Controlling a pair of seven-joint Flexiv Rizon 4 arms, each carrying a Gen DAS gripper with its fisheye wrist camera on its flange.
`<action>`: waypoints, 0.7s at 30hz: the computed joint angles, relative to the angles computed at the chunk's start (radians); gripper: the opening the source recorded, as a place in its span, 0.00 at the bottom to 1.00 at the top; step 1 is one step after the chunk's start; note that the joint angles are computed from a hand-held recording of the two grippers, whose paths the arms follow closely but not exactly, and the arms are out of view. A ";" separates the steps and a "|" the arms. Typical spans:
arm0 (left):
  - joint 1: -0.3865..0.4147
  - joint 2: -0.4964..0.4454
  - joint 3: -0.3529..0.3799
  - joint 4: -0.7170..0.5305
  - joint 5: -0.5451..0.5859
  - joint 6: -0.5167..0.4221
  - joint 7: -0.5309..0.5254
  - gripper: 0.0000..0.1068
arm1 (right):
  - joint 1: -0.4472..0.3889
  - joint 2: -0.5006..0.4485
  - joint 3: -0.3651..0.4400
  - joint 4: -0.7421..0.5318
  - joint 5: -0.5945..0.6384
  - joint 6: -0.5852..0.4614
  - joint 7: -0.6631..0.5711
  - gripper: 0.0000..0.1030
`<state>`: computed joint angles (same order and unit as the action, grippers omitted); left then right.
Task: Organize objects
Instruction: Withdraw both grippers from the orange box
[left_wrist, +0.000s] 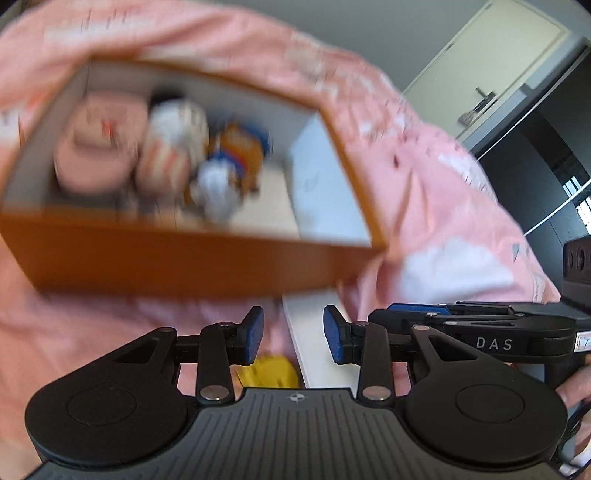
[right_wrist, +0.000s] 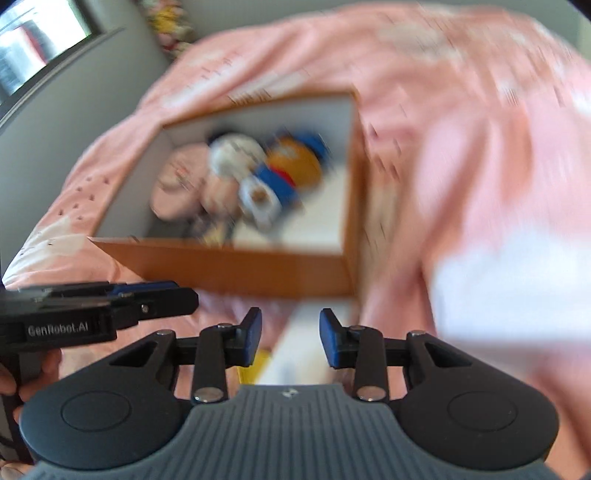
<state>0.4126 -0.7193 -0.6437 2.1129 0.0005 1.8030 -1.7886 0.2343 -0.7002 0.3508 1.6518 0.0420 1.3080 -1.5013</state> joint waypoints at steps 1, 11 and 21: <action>0.004 -0.017 -0.011 -0.002 -0.002 -0.009 -0.002 0.38 | 0.000 -0.002 -0.006 0.012 0.009 0.006 0.013 0.36; -0.159 0.042 0.136 -0.009 -0.055 -0.035 -0.005 0.38 | -0.004 -0.031 -0.032 0.060 0.059 0.069 0.136 0.14; -0.200 0.055 0.166 -0.015 -0.116 -0.067 0.040 0.38 | -0.030 -0.067 0.014 0.044 -0.010 0.015 0.133 0.14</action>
